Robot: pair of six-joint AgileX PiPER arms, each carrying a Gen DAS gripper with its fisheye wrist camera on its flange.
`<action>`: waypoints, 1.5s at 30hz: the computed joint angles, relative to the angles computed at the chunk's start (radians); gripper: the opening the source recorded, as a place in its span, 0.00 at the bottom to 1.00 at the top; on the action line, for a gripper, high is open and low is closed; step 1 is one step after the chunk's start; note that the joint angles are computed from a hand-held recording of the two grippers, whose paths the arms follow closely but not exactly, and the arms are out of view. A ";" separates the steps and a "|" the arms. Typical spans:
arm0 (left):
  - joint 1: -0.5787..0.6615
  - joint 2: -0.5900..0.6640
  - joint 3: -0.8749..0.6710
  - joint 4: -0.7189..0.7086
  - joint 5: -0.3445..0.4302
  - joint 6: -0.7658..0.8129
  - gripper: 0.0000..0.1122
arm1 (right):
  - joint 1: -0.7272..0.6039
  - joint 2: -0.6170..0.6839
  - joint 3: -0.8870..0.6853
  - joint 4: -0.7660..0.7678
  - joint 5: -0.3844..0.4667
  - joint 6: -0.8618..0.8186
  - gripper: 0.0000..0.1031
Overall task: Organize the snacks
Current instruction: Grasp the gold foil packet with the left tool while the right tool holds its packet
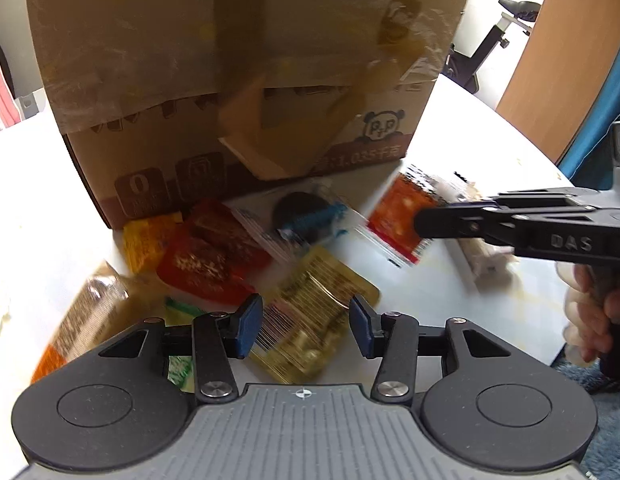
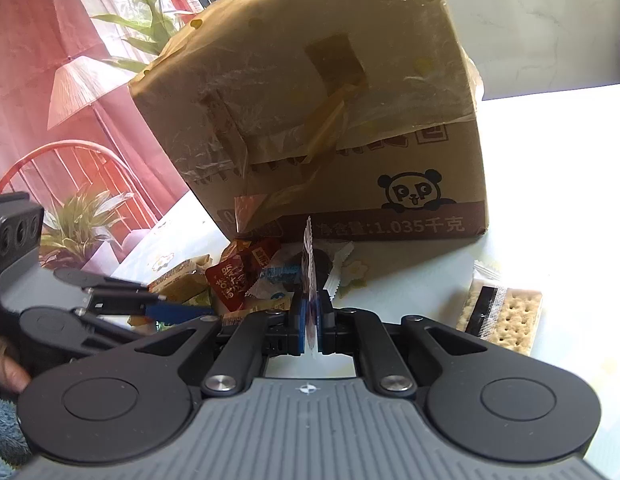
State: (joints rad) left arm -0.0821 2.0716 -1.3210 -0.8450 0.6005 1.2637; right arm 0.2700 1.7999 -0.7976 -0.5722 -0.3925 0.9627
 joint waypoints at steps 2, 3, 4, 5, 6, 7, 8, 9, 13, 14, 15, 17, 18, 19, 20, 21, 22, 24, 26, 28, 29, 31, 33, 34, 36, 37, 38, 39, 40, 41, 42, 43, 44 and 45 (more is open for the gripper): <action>-0.001 0.033 -0.061 0.031 0.026 -0.019 0.45 | 0.001 -0.002 0.002 0.000 -0.001 -0.001 0.05; -0.001 0.050 -0.089 0.041 0.045 -0.021 0.47 | 0.001 -0.003 0.002 0.000 -0.001 -0.002 0.05; -0.001 0.064 -0.114 0.050 0.063 -0.024 0.49 | 0.000 -0.004 0.004 0.001 -0.001 -0.004 0.05; -0.002 0.078 -0.136 0.058 0.077 -0.027 0.49 | 0.000 -0.005 0.005 0.005 -0.001 -0.006 0.05; -0.001 0.094 -0.161 0.060 0.090 -0.025 0.49 | 0.000 -0.006 0.005 0.007 0.000 -0.007 0.05; -0.003 0.104 -0.174 0.060 0.094 -0.027 0.50 | -0.001 -0.006 0.006 0.007 0.000 -0.006 0.05; -0.001 0.117 -0.194 0.063 0.110 -0.039 0.50 | -0.001 -0.006 0.006 0.007 0.000 -0.005 0.05; 0.000 0.128 -0.209 0.064 0.124 -0.048 0.52 | -0.001 -0.007 0.006 0.009 0.002 -0.005 0.05; 0.010 0.144 -0.228 0.046 0.160 -0.043 0.55 | -0.001 -0.009 0.007 0.015 0.004 -0.009 0.05; 0.019 0.147 -0.231 0.048 0.183 -0.038 0.55 | -0.001 -0.008 0.007 0.014 0.004 -0.007 0.05; 0.021 0.146 -0.230 0.047 0.194 -0.033 0.55 | -0.002 -0.007 0.006 0.011 0.005 -0.003 0.05; 0.025 0.138 -0.216 0.037 0.203 0.001 0.55 | -0.001 -0.005 0.004 0.008 0.005 -0.001 0.05; 0.025 0.137 -0.212 0.035 0.205 0.012 0.55 | -0.001 -0.002 0.002 0.006 0.003 0.000 0.05; 0.023 0.138 -0.213 0.036 0.206 0.015 0.55 | -0.001 -0.001 0.001 0.001 0.002 0.005 0.05; 0.018 0.143 -0.217 0.041 0.206 0.014 0.55 | 0.000 0.000 -0.001 -0.001 0.004 0.005 0.05; 0.013 0.146 -0.220 0.049 0.202 0.012 0.55 | 0.000 -0.001 -0.002 -0.001 0.005 0.004 0.05; 0.009 0.148 -0.221 0.055 0.196 0.014 0.55 | -0.001 -0.002 -0.001 -0.003 0.004 0.004 0.05; -0.005 0.158 -0.227 0.065 0.179 0.019 0.55 | -0.002 -0.006 0.004 0.004 0.003 -0.003 0.05; 0.005 0.160 -0.230 0.063 0.189 0.028 0.55 | -0.002 -0.010 0.008 0.013 0.002 -0.010 0.05; 0.001 0.162 -0.233 0.065 0.189 0.012 0.55 | -0.002 -0.010 0.009 0.019 0.003 -0.013 0.05; 0.000 0.161 -0.231 0.065 0.187 0.008 0.55 | -0.002 -0.010 0.009 0.018 0.002 -0.012 0.05; 0.002 0.149 -0.209 0.062 0.184 0.014 0.56 | -0.003 -0.009 0.008 0.011 0.000 -0.008 0.05; 0.001 0.134 -0.179 0.065 0.173 0.021 0.60 | -0.002 -0.007 0.006 0.009 0.000 -0.007 0.05; -0.004 0.120 -0.153 0.061 0.152 0.035 0.63 | -0.004 -0.006 0.006 0.005 -0.001 -0.004 0.05; -0.019 0.099 -0.107 0.053 0.102 0.065 0.64 | -0.004 -0.005 0.005 0.006 -0.001 -0.002 0.05; -0.029 0.090 -0.089 0.053 0.073 0.073 0.64 | -0.004 -0.004 0.005 0.006 -0.001 -0.002 0.05; -0.041 0.083 -0.075 0.056 0.046 0.075 0.64 | -0.003 -0.005 0.005 0.006 0.000 -0.003 0.05; -0.051 0.078 -0.064 0.059 0.022 0.073 0.64 | -0.002 -0.005 0.005 0.006 0.000 -0.004 0.05; -0.060 0.074 -0.054 0.062 0.001 0.071 0.64 | -0.002 -0.006 0.006 0.006 0.000 -0.005 0.05; -0.071 0.066 -0.039 0.068 -0.028 0.071 0.64 | -0.002 -0.006 0.006 0.008 0.000 -0.007 0.05; -0.082 0.059 -0.023 0.073 -0.056 0.078 0.65 | -0.001 -0.006 0.006 0.010 0.001 -0.008 0.05; -0.091 0.047 0.002 0.063 -0.088 0.099 0.65 | -0.002 -0.006 0.007 0.012 0.000 -0.009 0.05; -0.095 0.040 0.012 0.067 -0.102 0.084 0.64 | -0.002 -0.006 0.007 0.013 0.000 -0.009 0.05; -0.096 0.034 0.022 0.060 -0.108 0.080 0.58 | -0.003 -0.006 0.008 0.012 0.000 -0.009 0.05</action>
State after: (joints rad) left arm -0.1782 2.1056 -1.2992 -0.7849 0.4929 1.3440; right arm 0.2671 1.7936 -0.7901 -0.5599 -0.3926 0.9538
